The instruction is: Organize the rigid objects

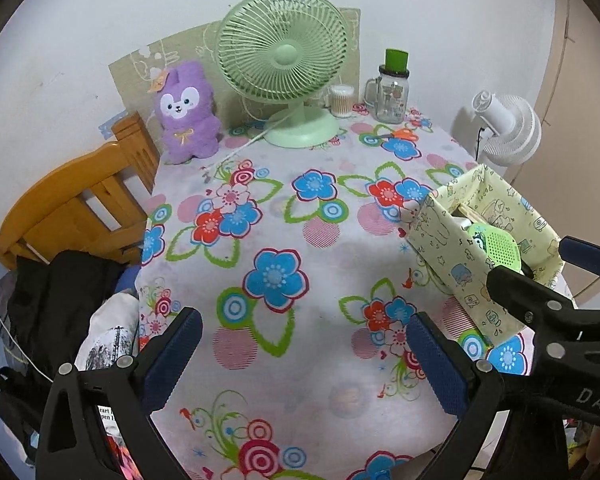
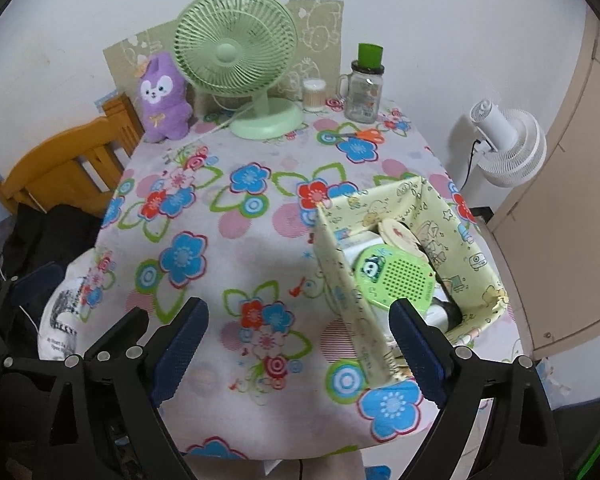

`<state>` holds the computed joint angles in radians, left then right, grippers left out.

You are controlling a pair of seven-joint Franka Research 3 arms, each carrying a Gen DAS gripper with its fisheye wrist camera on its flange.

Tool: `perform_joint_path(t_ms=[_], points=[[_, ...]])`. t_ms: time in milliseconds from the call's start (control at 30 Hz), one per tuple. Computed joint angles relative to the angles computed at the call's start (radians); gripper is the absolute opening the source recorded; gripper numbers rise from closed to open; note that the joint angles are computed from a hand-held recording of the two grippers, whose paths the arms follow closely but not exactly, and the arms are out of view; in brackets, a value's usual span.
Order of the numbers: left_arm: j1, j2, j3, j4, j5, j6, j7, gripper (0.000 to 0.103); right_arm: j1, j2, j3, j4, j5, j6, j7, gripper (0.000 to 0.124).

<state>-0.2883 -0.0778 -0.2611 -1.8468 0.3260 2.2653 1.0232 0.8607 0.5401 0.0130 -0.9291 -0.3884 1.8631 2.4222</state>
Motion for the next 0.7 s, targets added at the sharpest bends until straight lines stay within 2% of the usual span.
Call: perform_joint_path(t_ms=[167,333,500,700], points=[[0.009,-0.035,0.018,-0.019,-0.064,0.011,0.083,0.103,0.03,0.025,-0.012,0.062,-0.026,-0.024,0.018,0.095],[0.016,-0.072,0.016,-0.031,-0.071,0.035,0.072,0.103,0.038,0.004,-0.016,0.055,-0.032,-0.008,0.044,0.095],[0.02,-0.096,0.003,-0.041,-0.047,0.066,0.011,0.103,0.032,-0.084,-0.01,-0.071,-0.088,0.084,0.062,0.095],[0.013,-0.105,-0.026,-0.033,0.024,0.056,-0.084,0.103,0.002,-0.192,0.023,-0.225,-0.168,0.159,0.061,0.096]])
